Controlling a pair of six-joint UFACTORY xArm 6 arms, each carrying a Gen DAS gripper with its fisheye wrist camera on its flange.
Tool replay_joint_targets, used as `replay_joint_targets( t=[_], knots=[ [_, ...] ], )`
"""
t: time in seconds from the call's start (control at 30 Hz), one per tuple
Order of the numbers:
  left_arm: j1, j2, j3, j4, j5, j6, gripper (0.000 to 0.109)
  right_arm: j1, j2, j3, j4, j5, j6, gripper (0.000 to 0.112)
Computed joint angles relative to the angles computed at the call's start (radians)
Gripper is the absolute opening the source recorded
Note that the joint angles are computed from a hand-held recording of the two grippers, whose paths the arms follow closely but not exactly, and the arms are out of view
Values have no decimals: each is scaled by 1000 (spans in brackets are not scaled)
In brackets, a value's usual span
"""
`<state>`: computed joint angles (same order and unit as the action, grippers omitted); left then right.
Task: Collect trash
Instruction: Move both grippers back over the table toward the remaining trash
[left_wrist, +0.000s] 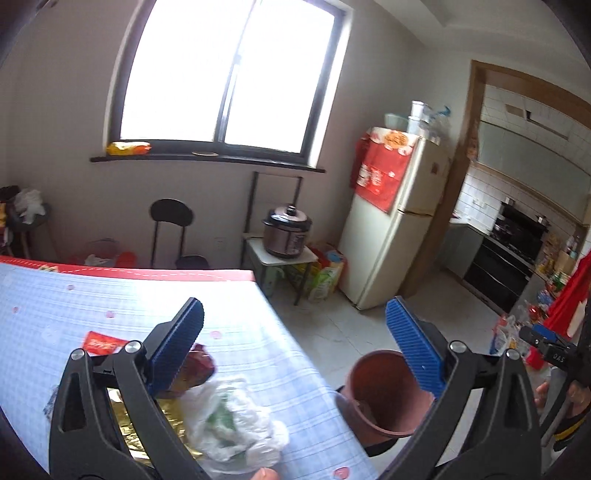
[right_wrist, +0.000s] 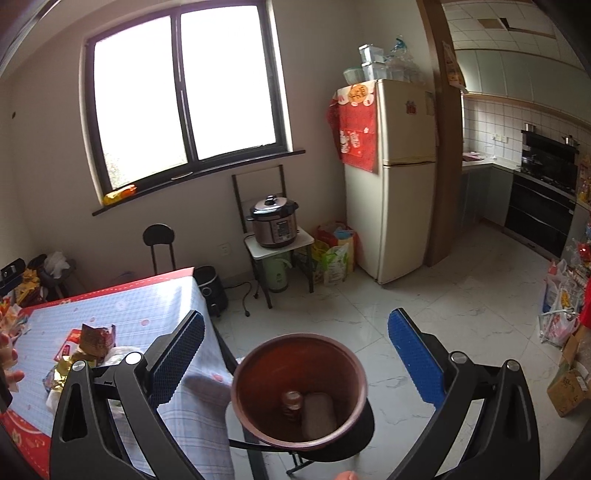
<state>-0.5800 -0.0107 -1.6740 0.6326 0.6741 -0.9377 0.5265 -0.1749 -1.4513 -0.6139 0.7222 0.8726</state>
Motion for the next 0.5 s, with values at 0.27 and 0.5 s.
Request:
replay_joint_targets(
  t=[0.27, 0.5],
  knots=[
    [23, -451, 464, 286, 263, -286, 97, 75, 197, -173, 223, -90, -183, 98],
    [17, -694, 672, 257, 427, -293, 97, 164, 437, -491, 413, -9, -375, 98]
  ],
)
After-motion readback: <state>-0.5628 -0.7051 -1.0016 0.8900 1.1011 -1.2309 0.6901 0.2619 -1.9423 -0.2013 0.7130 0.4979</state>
